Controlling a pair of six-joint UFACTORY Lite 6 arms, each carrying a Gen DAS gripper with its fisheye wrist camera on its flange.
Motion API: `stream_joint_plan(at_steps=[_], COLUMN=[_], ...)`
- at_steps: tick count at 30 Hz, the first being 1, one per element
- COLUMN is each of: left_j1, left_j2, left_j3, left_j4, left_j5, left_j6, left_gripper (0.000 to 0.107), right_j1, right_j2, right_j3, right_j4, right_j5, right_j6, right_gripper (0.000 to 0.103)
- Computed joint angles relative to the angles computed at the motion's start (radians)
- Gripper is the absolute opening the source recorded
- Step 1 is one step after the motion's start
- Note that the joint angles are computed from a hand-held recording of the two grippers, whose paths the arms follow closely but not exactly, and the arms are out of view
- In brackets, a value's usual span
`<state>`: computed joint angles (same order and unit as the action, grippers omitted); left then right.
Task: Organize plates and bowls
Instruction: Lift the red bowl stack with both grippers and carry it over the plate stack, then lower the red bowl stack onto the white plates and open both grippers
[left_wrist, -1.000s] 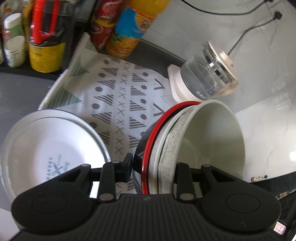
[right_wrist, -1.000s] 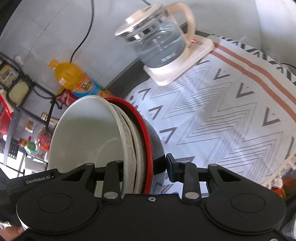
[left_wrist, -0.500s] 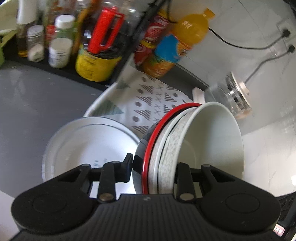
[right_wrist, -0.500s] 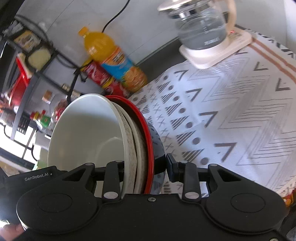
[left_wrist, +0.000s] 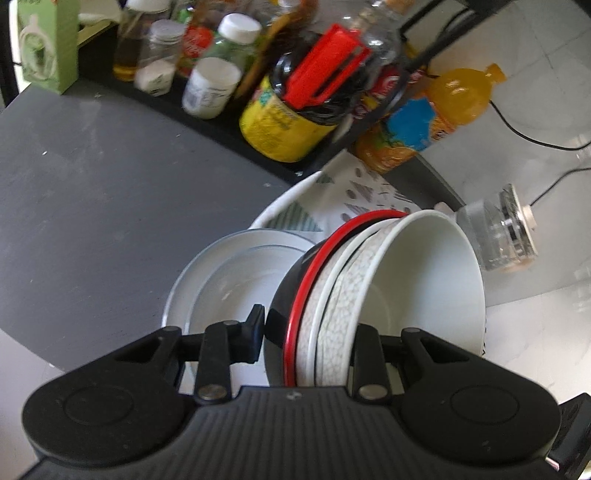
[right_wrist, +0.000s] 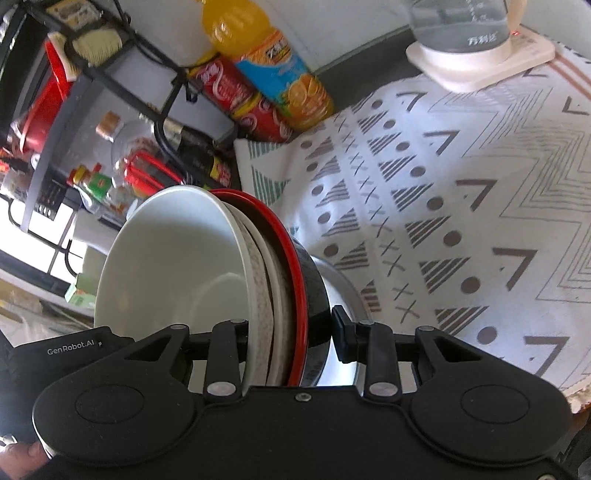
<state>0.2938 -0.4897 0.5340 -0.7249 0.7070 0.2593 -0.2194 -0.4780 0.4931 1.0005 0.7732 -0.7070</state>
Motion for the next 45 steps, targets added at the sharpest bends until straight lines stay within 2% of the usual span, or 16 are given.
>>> stream_joint_plan(at_steps=[11,26,37,39,41,43,45], left_j1=[0.062,0.055,0.043,0.021,-0.01,-0.015,-0.015], left_j2=[0.083,0.19,0.219,0.207,0.176,0.138,0.097], left_j3=[-0.033,-0.037,-0.024,-0.012,0.002,0.006,0.006], left_j4=[-0.038,-0.086,-0.081,-0.021,0.08,0.104,0.116], left_j5=[-0.029,-0.111,-0.122,-0.124,-0.127,-0.114,-0.099], left_j6=[0.096,0.166,0.15,0.083,-0.018,-0.034,-0.049], left_gripper=[0.028,0.028,0.029,0.032,0.036,0.048,0.058], right_j1=[0.084,0.159,0.206,0.212,0.203,0.201,0.182], right_j2=[0.103,0.202,0.184,0.154,0.113,0.072,0.032], right_j3=[-0.012,0.001,0.005,0.003,0.001,0.004,0.002], right_j4=[0.047,0.086,0.053,0.02,0.005,-0.04,-0.064], right_j5=[-0.075,-0.151,-0.181,-0.18,-0.171,-0.186,-0.181], right_j6=[-0.036,-0.055,-0.013,0.02,0.036,0.087,0.109], right_gripper=[0.032,0.032,0.04,0.044,0.054,0.073,0.077])
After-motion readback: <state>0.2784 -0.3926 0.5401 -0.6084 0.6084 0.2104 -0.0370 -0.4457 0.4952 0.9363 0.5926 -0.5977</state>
